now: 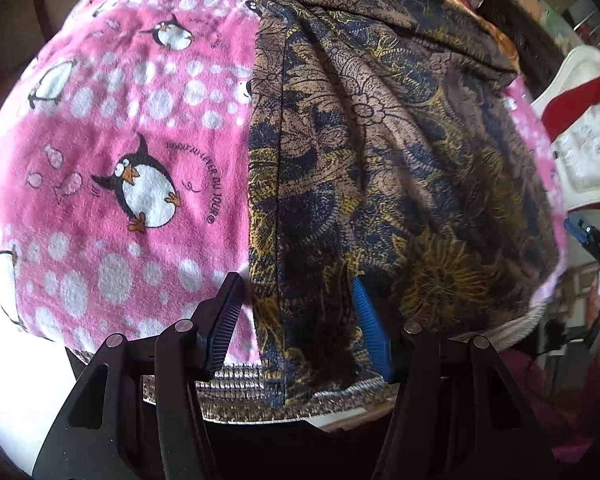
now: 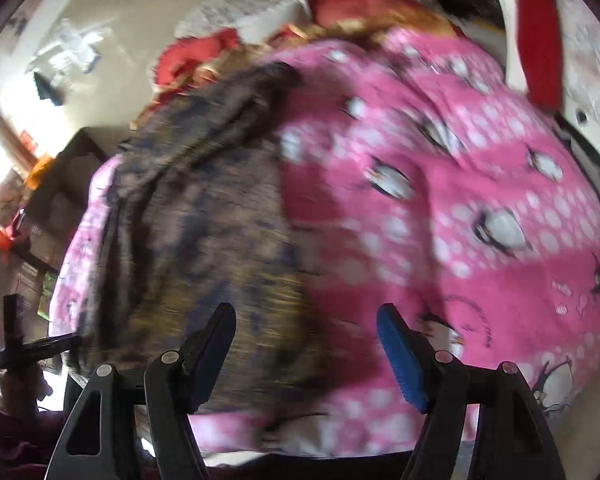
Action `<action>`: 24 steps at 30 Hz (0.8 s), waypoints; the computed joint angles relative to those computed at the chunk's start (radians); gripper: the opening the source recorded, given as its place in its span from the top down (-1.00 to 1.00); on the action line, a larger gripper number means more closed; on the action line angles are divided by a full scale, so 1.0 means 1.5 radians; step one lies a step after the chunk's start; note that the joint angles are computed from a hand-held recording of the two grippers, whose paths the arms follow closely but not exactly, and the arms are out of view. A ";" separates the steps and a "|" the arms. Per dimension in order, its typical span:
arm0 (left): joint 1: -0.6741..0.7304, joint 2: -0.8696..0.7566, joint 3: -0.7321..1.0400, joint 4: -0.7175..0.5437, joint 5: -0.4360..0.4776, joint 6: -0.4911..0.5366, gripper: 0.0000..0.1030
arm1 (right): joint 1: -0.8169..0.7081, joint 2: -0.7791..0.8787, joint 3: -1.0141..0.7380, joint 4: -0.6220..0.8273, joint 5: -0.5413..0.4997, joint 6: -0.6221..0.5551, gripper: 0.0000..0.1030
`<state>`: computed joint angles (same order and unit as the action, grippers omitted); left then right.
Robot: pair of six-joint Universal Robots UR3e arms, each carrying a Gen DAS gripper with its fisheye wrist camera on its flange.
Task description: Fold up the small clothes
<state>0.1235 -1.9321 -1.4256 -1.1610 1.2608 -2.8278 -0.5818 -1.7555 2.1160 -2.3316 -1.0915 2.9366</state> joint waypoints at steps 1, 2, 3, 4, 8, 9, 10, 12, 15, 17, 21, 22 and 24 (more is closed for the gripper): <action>-0.005 -0.003 0.003 0.002 0.005 -0.002 -0.14 | 0.002 0.009 0.008 -0.011 0.000 0.005 -0.37; -0.011 -0.010 0.013 -0.004 0.010 -0.003 -0.19 | -0.001 0.031 0.015 -0.022 0.011 0.007 -0.37; -0.013 -0.014 0.020 -0.010 0.009 -0.005 -0.30 | -0.010 0.035 0.026 -0.021 0.037 -0.003 -0.37; -0.017 -0.018 0.026 -0.013 0.011 -0.008 -0.36 | -0.019 0.030 0.035 -0.009 0.067 -0.014 -0.37; -0.032 -0.024 0.029 -0.008 0.028 0.006 -0.38 | 0.024 0.042 0.059 -0.058 0.094 0.000 -0.01; -0.035 -0.024 0.029 -0.006 0.031 0.008 -0.38 | 0.048 0.049 0.057 -0.083 0.068 0.013 0.27; -0.042 -0.029 0.036 -0.006 0.031 0.004 -0.18 | 0.072 0.050 0.055 -0.110 0.032 0.030 0.62; -0.037 -0.030 0.041 -0.009 0.018 0.013 0.59 | 0.093 0.059 0.037 -0.131 0.031 0.062 0.86; -0.028 -0.033 0.050 -0.024 -0.020 0.034 0.93 | 0.094 0.020 0.033 -0.121 0.038 0.068 0.89; -0.016 -0.009 0.039 -0.027 -0.042 0.056 0.93 | 0.081 -0.050 0.037 -0.077 0.050 0.062 0.89; 0.040 0.058 0.018 -0.069 -0.105 0.120 0.94 | 0.055 -0.174 0.030 0.048 0.066 0.024 0.90; 0.049 0.071 0.010 -0.071 -0.107 0.130 0.94 | 0.045 -0.202 0.032 0.081 0.071 0.012 0.90; 0.063 0.085 -0.010 -0.071 -0.098 0.143 0.94 | 0.023 -0.250 0.044 0.153 0.079 -0.009 0.90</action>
<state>0.2188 -1.8047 -1.4408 -1.2679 1.1132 -2.6137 -0.5473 -2.1304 2.1814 -2.1027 -0.9737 2.9230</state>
